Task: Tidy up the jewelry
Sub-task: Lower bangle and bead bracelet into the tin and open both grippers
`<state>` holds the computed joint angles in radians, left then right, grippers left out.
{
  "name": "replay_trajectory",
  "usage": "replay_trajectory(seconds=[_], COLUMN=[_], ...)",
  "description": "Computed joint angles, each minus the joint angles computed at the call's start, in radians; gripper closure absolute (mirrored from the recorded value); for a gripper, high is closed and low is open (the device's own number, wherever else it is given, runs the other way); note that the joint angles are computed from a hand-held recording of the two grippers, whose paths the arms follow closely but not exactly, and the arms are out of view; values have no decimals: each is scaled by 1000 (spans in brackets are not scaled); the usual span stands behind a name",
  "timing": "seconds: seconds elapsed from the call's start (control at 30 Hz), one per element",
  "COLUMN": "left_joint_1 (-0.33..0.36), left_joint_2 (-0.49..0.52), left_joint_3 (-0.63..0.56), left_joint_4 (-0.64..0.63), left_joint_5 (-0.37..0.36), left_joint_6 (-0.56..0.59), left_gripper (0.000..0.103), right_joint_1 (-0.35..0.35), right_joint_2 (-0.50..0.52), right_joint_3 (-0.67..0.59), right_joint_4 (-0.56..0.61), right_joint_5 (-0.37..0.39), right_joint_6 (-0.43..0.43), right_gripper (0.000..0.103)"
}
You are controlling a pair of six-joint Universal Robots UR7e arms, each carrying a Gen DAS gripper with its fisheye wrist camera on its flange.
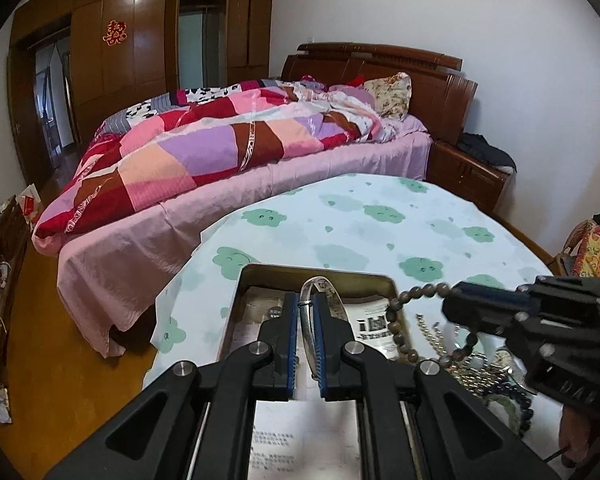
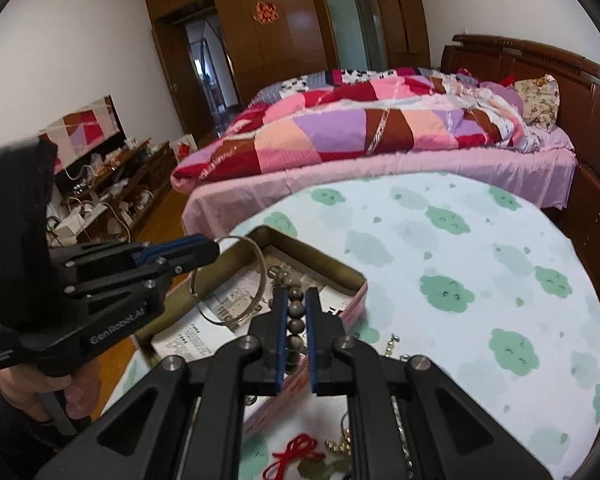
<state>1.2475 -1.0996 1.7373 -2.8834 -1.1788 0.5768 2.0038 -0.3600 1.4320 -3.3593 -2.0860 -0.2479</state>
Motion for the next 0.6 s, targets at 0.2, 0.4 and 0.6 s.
replay_trajectory(seconds=[0.2,0.4,0.6], left_joint_1=[9,7,4], left_joint_2=[60,94,120], left_joint_3=[-65,-103,-133], left_joint_4=[26,45,58], left_joint_5=[45,80,107], left_joint_6=[4,24,34], left_gripper=[96,96,96], right_joint_1=[-10,-21,-30], right_joint_2=[47,63,75], right_joint_3=[-80,-105,-129], right_joint_4=[50,73,109], right_joint_5=[-40,-47,-46], right_joint_6=[22,41,51], right_gripper=[92,92,92])
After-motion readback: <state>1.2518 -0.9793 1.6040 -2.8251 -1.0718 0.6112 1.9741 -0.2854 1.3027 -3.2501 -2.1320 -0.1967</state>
